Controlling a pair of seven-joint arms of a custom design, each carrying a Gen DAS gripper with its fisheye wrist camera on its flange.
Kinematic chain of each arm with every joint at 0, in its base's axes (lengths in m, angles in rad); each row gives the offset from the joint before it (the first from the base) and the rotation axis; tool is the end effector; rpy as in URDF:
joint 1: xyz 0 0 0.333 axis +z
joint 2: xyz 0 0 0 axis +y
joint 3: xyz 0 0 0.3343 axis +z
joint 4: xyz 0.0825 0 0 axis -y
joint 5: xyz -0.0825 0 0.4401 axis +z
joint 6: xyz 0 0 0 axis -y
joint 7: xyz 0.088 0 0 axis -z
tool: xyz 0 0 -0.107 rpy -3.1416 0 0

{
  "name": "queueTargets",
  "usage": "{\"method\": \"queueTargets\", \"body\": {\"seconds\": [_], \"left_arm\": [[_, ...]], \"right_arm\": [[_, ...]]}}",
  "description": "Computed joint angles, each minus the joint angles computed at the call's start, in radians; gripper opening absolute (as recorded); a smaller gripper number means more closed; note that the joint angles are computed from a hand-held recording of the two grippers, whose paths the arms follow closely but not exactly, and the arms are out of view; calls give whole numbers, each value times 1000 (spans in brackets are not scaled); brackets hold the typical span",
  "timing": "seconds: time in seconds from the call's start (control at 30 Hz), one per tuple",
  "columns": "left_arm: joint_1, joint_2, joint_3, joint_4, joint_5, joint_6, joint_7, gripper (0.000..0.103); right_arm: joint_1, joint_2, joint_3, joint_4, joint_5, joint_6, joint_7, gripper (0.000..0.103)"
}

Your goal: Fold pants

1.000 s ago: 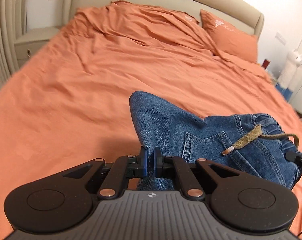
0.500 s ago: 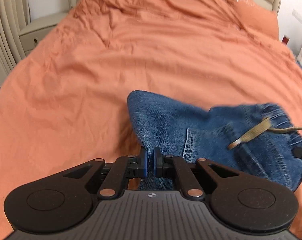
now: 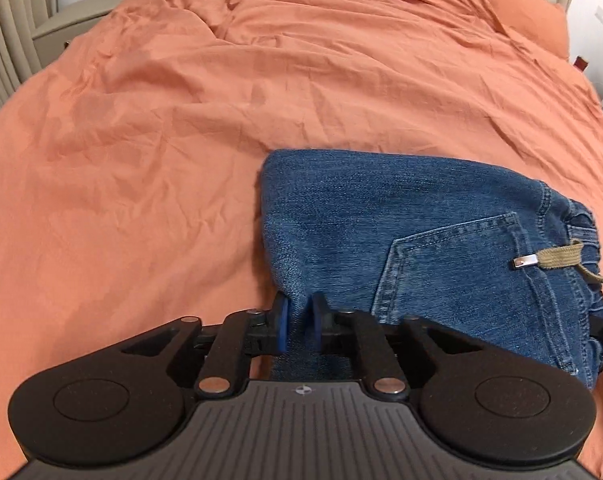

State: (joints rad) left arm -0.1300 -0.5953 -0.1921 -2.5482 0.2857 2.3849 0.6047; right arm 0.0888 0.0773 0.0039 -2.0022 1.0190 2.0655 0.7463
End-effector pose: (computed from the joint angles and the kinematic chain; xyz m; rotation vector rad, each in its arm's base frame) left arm 0.4232 -0.1426 0.5040 -2.3104 1.3925 -0.4876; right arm 0.6244 0.1028 0.4312 -1.9114 1.2779 0.4575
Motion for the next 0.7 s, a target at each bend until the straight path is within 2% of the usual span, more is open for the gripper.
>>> {"method": "queueTargets", "body": {"seconds": [0.03, 0.17, 0.2, 0.4, 0.5, 0.57, 0.7], "left_arm": [[0, -5, -6, 8, 3, -21, -2, 21], [-9, -44, -15, 26, 13, -96, 9, 21], [-13, -58, -19, 30, 19, -116, 15, 23], [-59, -112, -41, 72, 38, -258, 88, 25], [-86, -122, -47, 91, 35, -299, 126, 27], [-103, -137, -48, 85, 27, -289, 132, 28], [-129, -180, -47, 14, -1, -177, 91, 31]], "right_arm": [[5, -8, 3, -2, -17, 15, 0, 28], [20, -56, 4, -22, -88, 87, -45, 50], [25, -70, 4, -32, -102, 114, -71, 53], [63, -180, -1, -109, -117, 287, -247, 54], [96, -233, -9, -145, -73, 334, -343, 53], [119, -251, -9, -156, -55, 353, -379, 53], [152, -265, 0, -169, -84, 367, -367, 51]]}}
